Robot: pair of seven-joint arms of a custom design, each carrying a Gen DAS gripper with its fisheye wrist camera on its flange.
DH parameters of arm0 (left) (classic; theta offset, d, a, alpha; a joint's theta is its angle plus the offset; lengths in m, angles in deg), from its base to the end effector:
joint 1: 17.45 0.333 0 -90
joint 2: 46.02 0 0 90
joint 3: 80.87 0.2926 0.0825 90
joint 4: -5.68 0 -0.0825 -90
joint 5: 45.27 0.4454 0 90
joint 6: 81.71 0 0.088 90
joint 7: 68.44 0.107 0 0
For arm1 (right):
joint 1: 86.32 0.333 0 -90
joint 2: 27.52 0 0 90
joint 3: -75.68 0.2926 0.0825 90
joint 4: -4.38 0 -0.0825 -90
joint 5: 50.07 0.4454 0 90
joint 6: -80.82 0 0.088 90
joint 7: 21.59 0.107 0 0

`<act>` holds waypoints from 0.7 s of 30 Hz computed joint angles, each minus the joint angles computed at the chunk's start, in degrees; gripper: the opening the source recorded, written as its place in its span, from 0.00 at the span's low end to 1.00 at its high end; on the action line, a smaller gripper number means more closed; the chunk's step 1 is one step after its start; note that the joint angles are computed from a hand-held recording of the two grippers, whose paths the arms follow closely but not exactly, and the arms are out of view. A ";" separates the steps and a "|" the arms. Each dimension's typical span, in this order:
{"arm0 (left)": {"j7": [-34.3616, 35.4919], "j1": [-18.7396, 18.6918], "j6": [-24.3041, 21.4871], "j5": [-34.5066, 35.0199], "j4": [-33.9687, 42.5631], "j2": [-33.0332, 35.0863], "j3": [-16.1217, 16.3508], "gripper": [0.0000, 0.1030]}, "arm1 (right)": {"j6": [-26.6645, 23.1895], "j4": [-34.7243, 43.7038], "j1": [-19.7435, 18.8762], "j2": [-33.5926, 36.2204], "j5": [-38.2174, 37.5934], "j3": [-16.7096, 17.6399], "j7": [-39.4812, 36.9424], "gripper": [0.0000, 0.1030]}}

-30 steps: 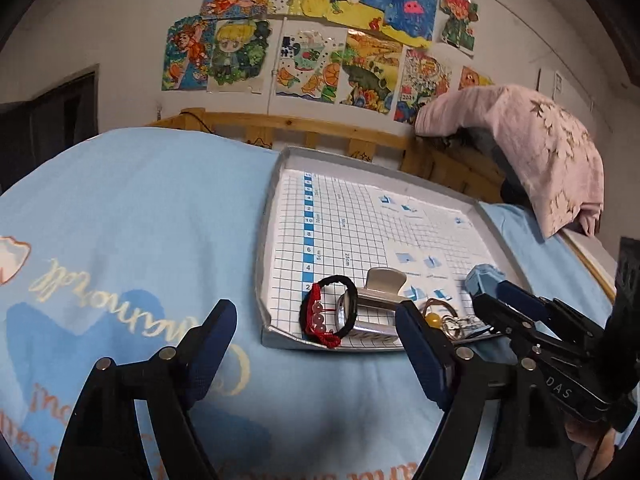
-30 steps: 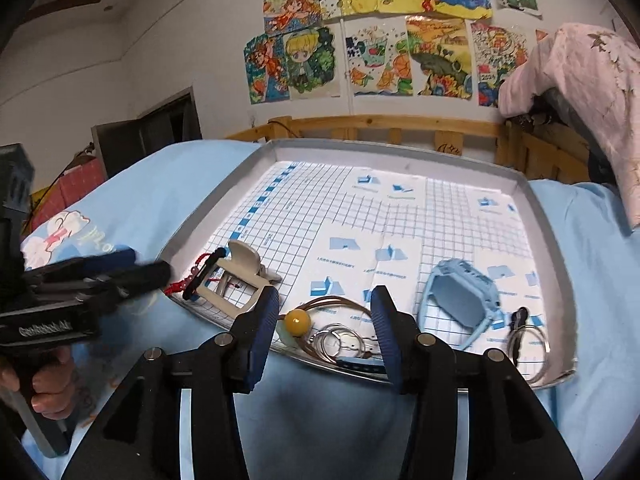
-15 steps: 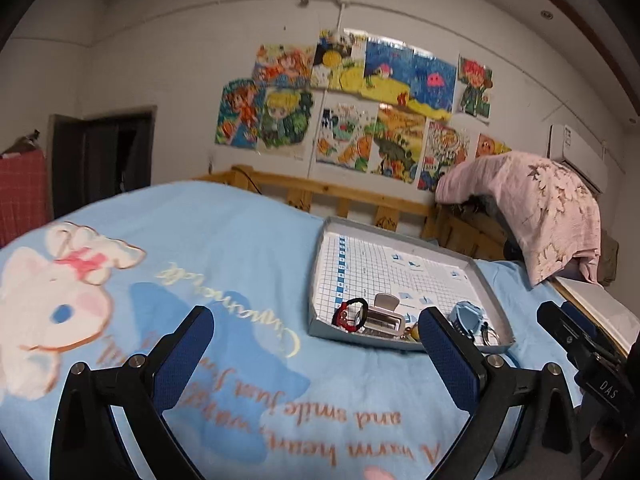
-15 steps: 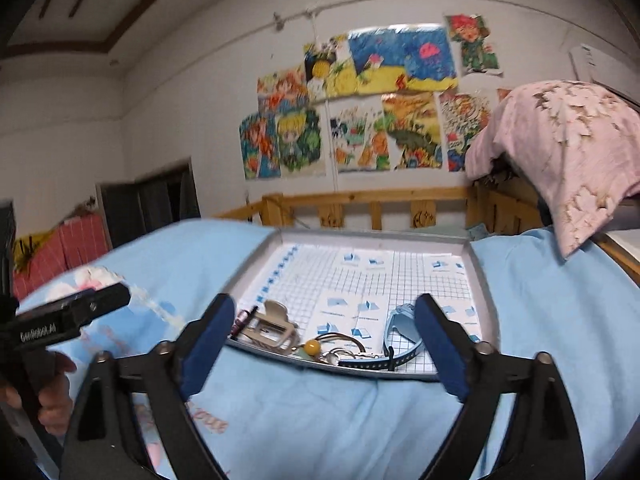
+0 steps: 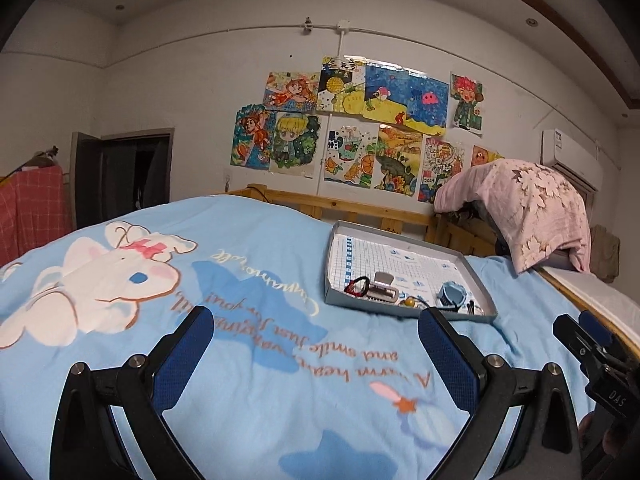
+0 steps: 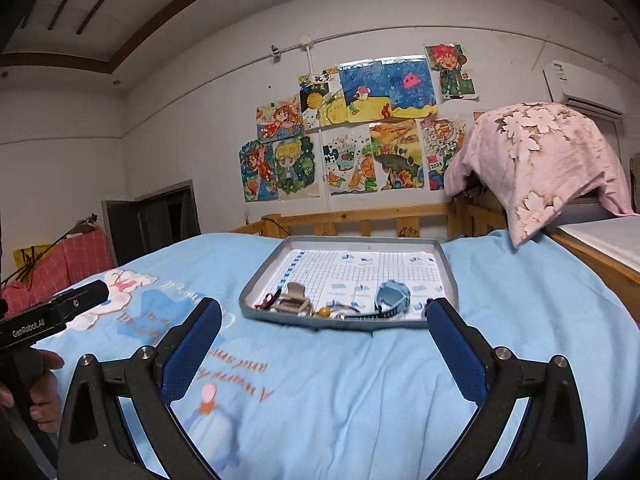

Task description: Organize jewelry

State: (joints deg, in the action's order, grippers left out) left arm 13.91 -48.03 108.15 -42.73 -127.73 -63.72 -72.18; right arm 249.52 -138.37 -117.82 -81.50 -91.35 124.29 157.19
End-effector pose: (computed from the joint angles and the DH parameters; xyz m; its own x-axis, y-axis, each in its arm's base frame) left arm 0.5154 -0.2045 0.5714 -0.3597 -0.9234 0.1340 -0.3061 -0.0189 -0.9518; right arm 0.4376 0.2323 0.5439 -0.2875 -0.9483 -0.1344 -0.1338 0.1787 -0.9748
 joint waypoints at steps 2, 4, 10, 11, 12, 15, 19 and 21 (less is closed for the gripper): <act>0.14 1.63 0.60 0.27 -1.40 -0.96 -1.49 1.00 | -1.61 -0.96 1.81 -1.06 0.17 -0.20 -0.11 0.98; 0.21 2.59 0.70 0.81 -2.20 -1.60 -2.37 1.00 | -2.84 -2.08 4.21 -1.65 0.33 -0.80 0.11 0.98; 0.15 4.43 1.18 2.04 -4.32 -3.06 -4.06 1.00 | -6.14 -2.78 7.99 -1.33 -1.98 -1.93 0.63 0.98; 0.12 5.18 1.22 2.06 -4.47 -3.12 -4.81 1.00 | -6.25 -2.76 8.23 -1.08 -2.61 -2.22 0.86 0.98; 0.10 6.27 1.42 1.99 -4.72 -3.23 -5.89 1.00 | -6.85 -2.42 8.45 -0.74 -3.14 -2.26 1.05 0.98; -0.25 6.66 1.56 2.25 -5.01 -3.39 -6.23 1.00 | -7.75 -2.24 9.56 0.25 -4.90 -3.09 1.81 0.98; -0.28 7.45 1.26 2.53 -5.31 -3.65 -6.91 1.00 | -8.62 -1.80 10.64 1.49 -7.62 -4.04 3.55 0.98; -0.21 8.55 1.41 2.45 -5.62 -3.86 -7.94 1.00 | -9.29 -1.63 11.35 2.13 -8.95 -4.59 4.30 0.98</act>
State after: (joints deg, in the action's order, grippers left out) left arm 13.70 -39.48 109.56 -40.28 -133.34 -67.58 -80.11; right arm 240.23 -139.99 -106.47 -79.37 -100.30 119.69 161.49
